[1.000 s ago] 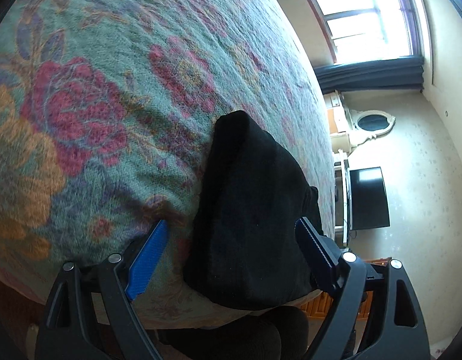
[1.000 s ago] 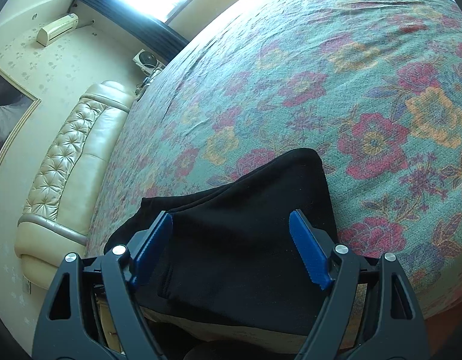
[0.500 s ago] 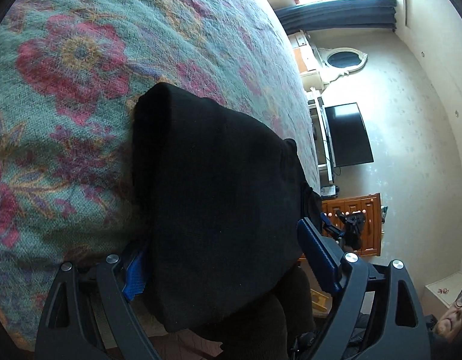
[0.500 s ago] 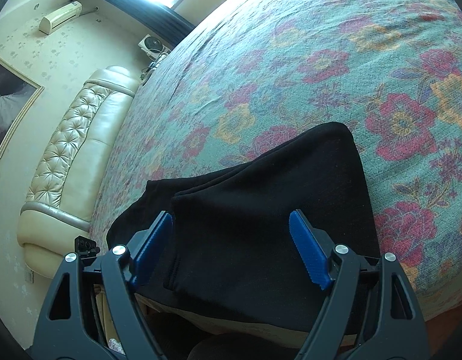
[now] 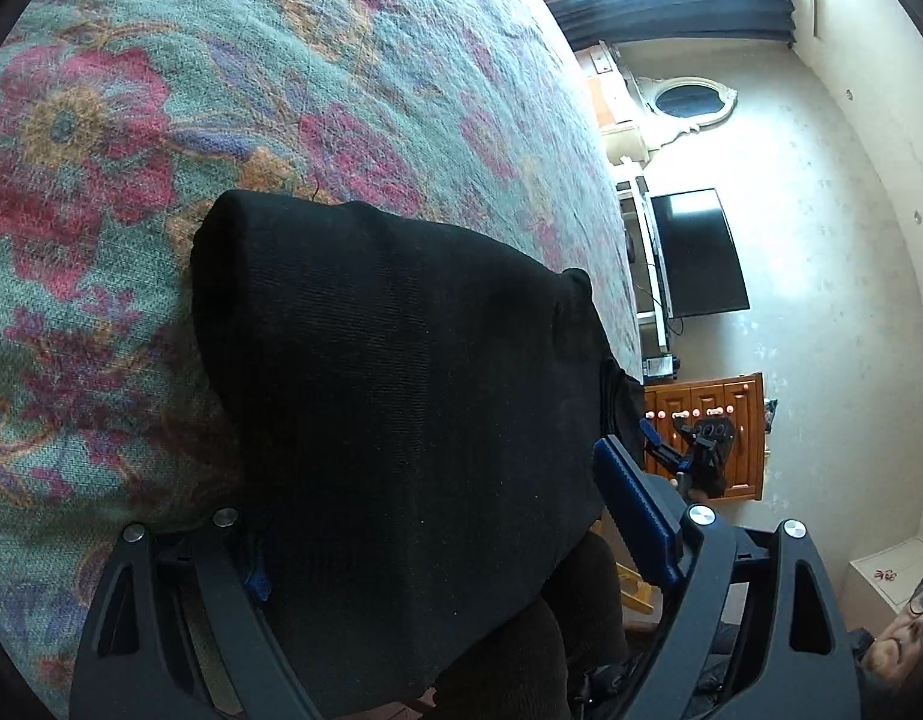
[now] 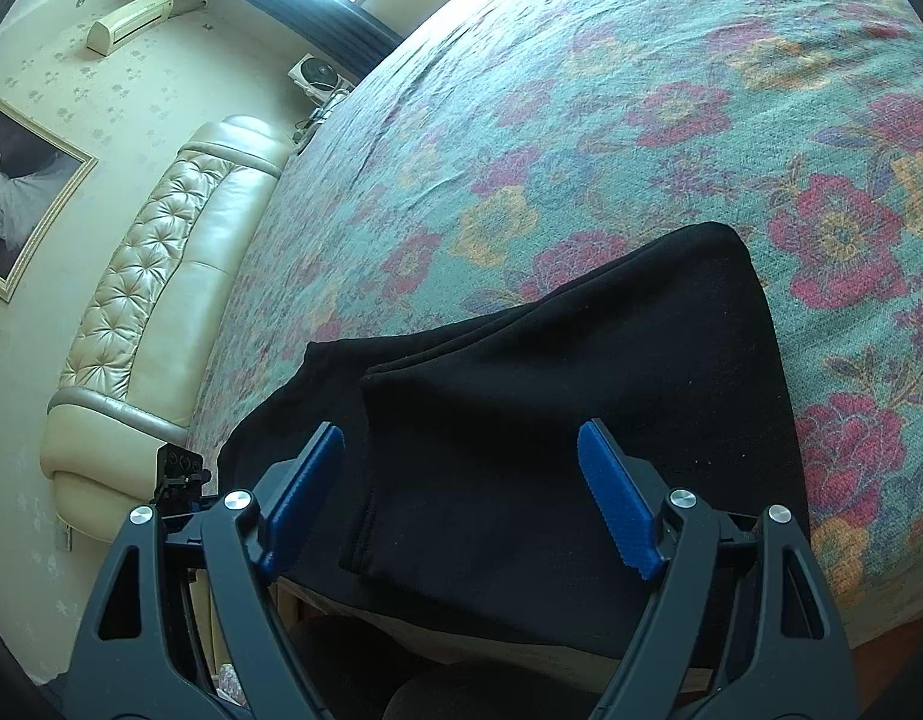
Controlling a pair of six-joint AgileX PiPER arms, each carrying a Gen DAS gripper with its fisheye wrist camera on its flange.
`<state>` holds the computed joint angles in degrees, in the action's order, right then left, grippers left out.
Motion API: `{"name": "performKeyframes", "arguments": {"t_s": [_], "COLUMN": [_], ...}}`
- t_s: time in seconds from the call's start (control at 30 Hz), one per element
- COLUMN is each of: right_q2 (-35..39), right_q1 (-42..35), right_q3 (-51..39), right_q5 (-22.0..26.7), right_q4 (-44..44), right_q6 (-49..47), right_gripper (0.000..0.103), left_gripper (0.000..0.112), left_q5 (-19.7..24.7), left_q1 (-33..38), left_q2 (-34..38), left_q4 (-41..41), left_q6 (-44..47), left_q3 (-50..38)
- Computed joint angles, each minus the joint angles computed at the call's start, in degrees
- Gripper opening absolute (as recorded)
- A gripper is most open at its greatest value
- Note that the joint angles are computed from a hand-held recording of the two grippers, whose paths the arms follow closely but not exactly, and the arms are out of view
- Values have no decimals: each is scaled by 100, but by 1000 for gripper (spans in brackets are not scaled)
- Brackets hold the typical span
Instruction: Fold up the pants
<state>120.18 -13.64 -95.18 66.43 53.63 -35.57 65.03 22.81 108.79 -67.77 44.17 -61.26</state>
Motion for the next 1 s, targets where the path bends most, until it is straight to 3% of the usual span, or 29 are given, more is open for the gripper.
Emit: {"name": "performKeyframes", "arguments": {"t_s": [0.1,0.13,0.2,0.27,0.33,0.43,0.63,0.77,1.0], "right_q2": [1,0,-20,-45,-80,-144,-280,-365,-474], "right_q1": [-2,-5,-2,7,14,13,9,10,104], "right_q3": [-9,-8,18,49,85,120,150,180,236], "right_q5": [17,20,33,41,55,70,94,118,183], "right_q4": [1,-1,6,21,45,94,203,258,189], "right_q6": [13,9,11,7,-7,-32,-91,-94,-47], "right_gripper": [81,81,81,81,81,81,81,81,81], "left_gripper": [84,77,57,28,25,19,16,16,16], "left_q5": [-563,-818,-1230,-1263,-1188,-1479,-1464,-1519,-1671], "left_q1": [-278,-423,-556,-382,-223,-478,-622,-1099,-2270], "left_q2": [-309,-449,-656,-694,-648,-921,-1527,-1828,-1672], "left_q4": [426,642,1087,1023,785,981,878,1160,2082], "left_q6": [-172,-293,-595,-688,-552,-641,-920,-1586,-3313], "left_q3": [89,129,233,374,450,503,468,83,-1112]}}
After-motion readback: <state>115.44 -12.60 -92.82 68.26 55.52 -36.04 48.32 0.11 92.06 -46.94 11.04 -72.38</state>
